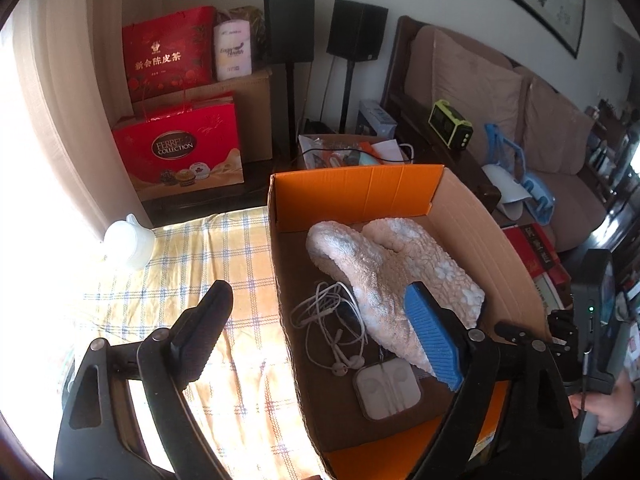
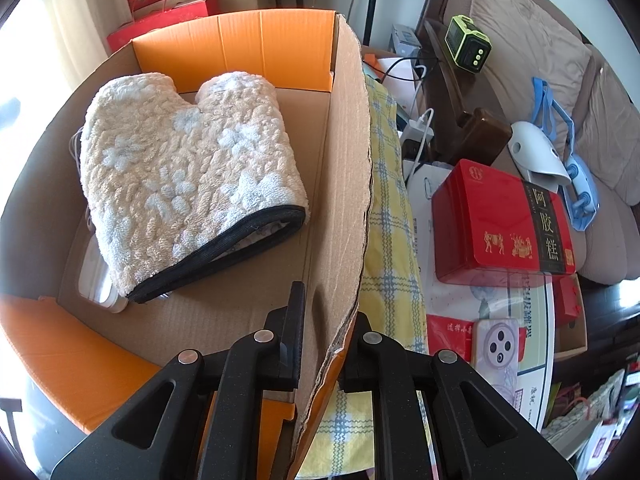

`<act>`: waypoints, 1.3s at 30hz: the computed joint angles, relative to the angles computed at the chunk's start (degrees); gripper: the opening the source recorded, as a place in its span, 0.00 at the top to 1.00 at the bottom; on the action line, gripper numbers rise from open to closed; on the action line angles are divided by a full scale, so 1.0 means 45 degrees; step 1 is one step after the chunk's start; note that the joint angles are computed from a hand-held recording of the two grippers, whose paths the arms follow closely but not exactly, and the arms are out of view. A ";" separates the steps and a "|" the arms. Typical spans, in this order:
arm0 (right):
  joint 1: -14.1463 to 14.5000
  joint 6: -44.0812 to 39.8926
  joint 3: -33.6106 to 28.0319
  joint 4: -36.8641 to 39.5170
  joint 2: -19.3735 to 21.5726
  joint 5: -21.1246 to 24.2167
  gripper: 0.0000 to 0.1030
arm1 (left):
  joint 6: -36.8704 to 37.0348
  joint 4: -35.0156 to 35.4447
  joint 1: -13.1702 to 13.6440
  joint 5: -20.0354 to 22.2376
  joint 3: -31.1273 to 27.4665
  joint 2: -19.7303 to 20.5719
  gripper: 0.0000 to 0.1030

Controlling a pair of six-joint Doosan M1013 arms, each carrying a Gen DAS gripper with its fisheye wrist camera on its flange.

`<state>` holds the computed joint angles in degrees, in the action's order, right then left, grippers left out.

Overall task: Organize objects
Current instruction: 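Carry the earphones into the box and open the left tool, then move the left tool back to the frosted plastic cup on the table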

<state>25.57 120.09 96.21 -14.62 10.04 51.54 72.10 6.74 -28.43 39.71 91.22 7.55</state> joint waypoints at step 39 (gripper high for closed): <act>0.0080 0.0112 -0.0165 -0.0248 0.0106 0.0338 0.88 | -0.0915 -0.0429 0.3226 -0.0014 -0.0509 0.1353 0.00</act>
